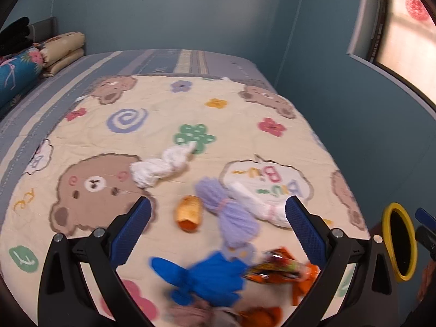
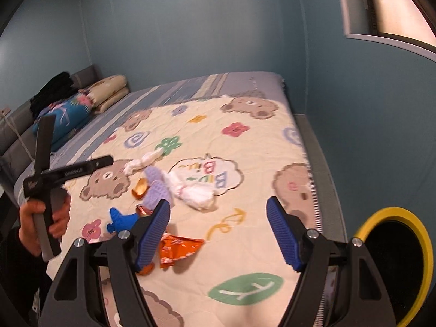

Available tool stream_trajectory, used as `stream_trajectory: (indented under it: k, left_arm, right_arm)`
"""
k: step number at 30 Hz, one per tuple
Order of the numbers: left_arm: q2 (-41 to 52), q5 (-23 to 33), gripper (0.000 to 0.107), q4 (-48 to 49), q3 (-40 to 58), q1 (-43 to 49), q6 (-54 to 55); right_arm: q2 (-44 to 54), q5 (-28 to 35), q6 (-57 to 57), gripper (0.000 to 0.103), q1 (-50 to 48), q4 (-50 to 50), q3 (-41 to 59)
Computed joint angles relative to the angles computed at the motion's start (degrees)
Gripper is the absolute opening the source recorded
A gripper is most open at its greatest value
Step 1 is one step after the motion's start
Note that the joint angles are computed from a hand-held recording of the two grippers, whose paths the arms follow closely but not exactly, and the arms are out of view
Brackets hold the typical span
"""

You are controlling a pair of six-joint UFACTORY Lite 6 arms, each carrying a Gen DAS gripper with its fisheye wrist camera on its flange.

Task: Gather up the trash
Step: 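Move both open tools back over the remaining trash on the bed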

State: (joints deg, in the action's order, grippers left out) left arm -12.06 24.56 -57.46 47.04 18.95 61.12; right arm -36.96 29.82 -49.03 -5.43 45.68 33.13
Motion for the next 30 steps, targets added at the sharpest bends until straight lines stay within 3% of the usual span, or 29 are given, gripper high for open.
stream_trajectory:
  k: [11, 17, 22, 30]
  left_arm:
    - [20.67, -3.29, 0.095, -5.50, 12.69, 6.93, 10.23]
    - [31.43, -6.94, 0.095, -2.41, 20.93, 6.10, 8.46]
    - [38.57, -10.20, 0.095, 5.03, 27.64, 4.12, 2.75]
    - [51.85, -9.14, 0.095, 24.28, 42.62, 1.61, -14.92]
  right_arm:
    - [15.34, -12.08, 4.06, 0.070, 16.57, -2.17, 1.37]
    - [22.50, -14.99, 0.42, 0.070, 20.60, 0.81, 1.47]
    - [28.49, -15.84, -5.59, 0.070, 21.85, 5.71, 2.17]
    - [34.14, -15.38, -14.64, 0.070, 22.72, 13.02, 3.83]
